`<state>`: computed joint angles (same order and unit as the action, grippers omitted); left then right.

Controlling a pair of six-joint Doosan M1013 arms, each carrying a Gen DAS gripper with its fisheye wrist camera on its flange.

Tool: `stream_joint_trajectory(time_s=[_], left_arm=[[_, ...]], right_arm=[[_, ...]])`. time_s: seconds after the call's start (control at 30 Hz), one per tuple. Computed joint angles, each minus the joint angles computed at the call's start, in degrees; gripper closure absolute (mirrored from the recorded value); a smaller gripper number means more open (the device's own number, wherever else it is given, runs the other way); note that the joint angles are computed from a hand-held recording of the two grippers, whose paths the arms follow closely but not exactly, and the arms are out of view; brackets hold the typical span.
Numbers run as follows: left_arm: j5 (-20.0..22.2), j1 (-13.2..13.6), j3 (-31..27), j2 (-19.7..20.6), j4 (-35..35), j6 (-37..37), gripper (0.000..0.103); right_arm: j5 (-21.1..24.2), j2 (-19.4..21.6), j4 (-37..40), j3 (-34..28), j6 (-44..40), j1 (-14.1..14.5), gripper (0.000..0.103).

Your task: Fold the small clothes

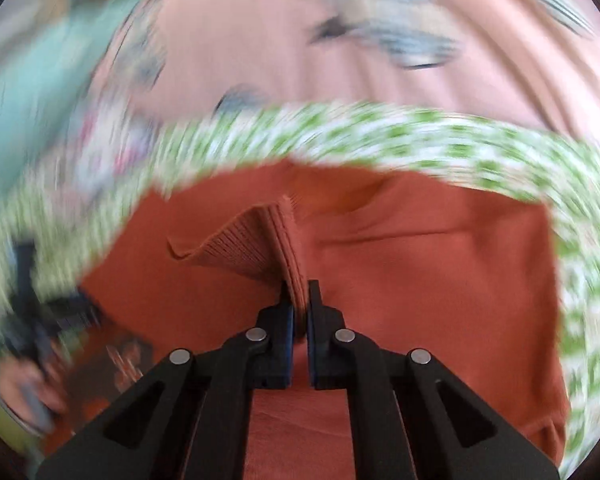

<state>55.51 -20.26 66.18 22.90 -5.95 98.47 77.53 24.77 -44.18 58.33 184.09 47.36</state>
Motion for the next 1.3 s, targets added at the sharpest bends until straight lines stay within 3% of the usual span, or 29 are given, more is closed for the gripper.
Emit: stream_joint_trajectory(time_s=[0.1,0.17,0.37,0.43,0.53,0.57,0.7,0.73,0.93,1.0,1.13,1.3], left_arm=[[-0.2,-0.2,-0.6,0.4,0.0,-0.6,0.046],[-0.3,-0.4,-0.5,0.5,0.5,-1.0,0.046],[-0.9,-0.2,-0.2,0.7,0.1,-2.3,0.047],[-0.5,0.6,-0.5,0.9,-2.2,-2.9,0.047],[-0.1,1.8,-0.8,1.1,-6.0,-2.9,0.047],[-0.2,2.0,-0.7,1.1,-6.7,-2.8,0.047],[-0.8,2.4,-0.2,0.9,-8.5,-3.0,0.047],[-1.0,2.5,-0.1,0.9,-9.0,-3.0,0.047],[-1.3,2.7,0.2,0.8,-9.7,-2.7,0.047],[-1.1,2.8,0.1,0.9,-10.1,-2.5,0.047],[-0.6,3.0,-0.1,1.0,-11.2,-2.5,0.047],[3.3,3.7,-1.0,0.8,-12.1,-1.1,0.047]], right_arm=[[2.6,-3.7,-1.1,6.3,12.2,1.0,0.097],[-0.3,-5.7,1.8,10.5,17.1,0.6,0.097],[-4.4,-6.6,7.0,13.8,23.2,-0.1,0.094],[-5.0,-7.2,6.0,15.1,26.4,0.0,0.085],[-5.2,-7.3,5.0,15.2,26.8,0.0,0.089],[-4.7,-7.4,3.9,15.0,26.2,0.3,0.096],[0.4,-6.2,-7.4,11.5,22.5,2.9,0.096],[2.4,-5.6,-6.4,10.3,20.5,2.9,0.097],[4.0,-5.4,7.4,11.6,18.5,0.5,0.094],[5.3,-5.6,6.7,11.9,20.4,1.1,0.092],[13.9,-5.0,5.9,9.2,19.7,2.7,0.087],[15.2,-6.5,3.8,8.7,19.5,6.6,0.082]])
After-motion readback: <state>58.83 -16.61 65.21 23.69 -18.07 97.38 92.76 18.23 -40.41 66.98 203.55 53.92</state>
